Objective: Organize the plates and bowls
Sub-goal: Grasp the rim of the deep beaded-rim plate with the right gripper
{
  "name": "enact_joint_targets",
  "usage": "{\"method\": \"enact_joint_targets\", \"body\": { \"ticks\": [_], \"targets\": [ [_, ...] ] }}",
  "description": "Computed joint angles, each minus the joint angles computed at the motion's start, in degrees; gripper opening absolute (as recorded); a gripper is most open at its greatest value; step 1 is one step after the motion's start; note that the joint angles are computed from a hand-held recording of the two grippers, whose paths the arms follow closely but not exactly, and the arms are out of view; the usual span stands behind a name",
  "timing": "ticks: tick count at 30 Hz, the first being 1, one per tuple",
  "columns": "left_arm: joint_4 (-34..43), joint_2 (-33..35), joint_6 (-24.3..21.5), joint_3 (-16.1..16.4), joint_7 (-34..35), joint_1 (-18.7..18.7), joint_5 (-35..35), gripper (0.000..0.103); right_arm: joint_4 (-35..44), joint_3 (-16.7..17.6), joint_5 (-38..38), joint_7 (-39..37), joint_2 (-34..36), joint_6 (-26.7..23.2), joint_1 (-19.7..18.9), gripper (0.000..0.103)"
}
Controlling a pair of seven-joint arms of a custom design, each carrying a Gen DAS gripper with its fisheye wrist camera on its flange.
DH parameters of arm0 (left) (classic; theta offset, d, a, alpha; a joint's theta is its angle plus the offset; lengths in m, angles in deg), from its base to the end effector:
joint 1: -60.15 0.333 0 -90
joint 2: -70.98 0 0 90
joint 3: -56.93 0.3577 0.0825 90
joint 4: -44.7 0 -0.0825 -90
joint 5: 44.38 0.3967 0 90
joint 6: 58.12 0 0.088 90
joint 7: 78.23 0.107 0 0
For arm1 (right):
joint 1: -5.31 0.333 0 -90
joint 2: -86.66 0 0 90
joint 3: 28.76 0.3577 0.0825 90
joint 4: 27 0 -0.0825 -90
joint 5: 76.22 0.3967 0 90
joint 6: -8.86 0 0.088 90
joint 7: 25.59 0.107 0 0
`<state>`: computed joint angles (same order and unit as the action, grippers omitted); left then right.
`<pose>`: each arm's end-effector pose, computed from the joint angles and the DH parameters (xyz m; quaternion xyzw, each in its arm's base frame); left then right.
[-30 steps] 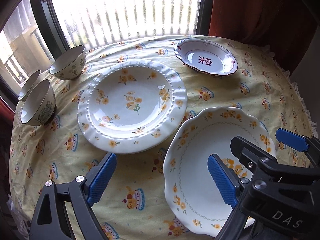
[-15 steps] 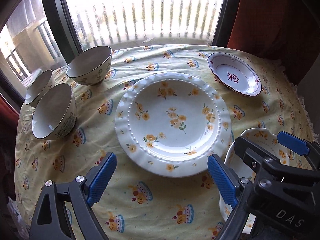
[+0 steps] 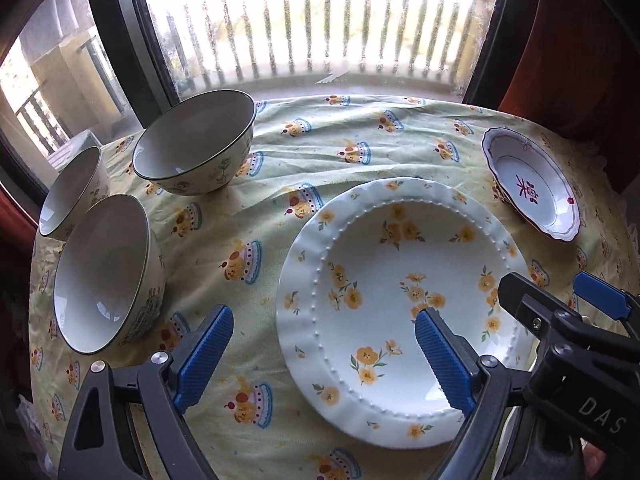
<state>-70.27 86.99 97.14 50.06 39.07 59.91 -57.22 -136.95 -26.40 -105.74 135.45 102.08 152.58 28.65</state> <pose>0.6516 -0.0683 0.3951 -0.5363 0.8136 -0.1872 0.1237 0.5962 0.2890 0.4190 -0.5270 0.8168 -0.1671 0.1652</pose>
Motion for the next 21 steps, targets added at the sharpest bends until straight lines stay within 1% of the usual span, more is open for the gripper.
{"method": "enact_joint_targets", "body": {
  "ticks": [8,10,14,16,18,21],
  "targets": [
    [3.0,4.5,-1.1,1.4,-3.7,-1.7,4.0,0.093,2.1,-0.1,5.1,-3.4,4.6,1.3,-1.7,0.093],
    [3.5,5.2,-1.6,1.2,-4.0,-1.7,4.3,0.092,2.4,0.0,6.5,-4.2,5.4,1.4,-2.0,0.087],
    [4.2,6.1,-2.7,0.6,-3.5,-1.3,3.9,0.087,2.8,0.1,8.7,-6.4,6.5,1.8,-2.6,0.083],
    [4.4,6.4,-3.0,0.2,-2.9,-1.0,3.3,0.085,3.1,0.3,9.9,-7.6,6.9,1.8,-2.8,0.077],
    [4.3,6.1,-3.6,-0.1,-2.4,-0.8,2.6,0.082,3.1,-0.2,9.7,-7.4,7.0,1.8,-2.3,0.077],
    [4.2,5.9,-3.6,-0.2,-1.6,-0.5,2.1,0.082,3.7,-0.8,8.9,-6.7,7.2,0.5,-1.5,0.075]
  ]
}}
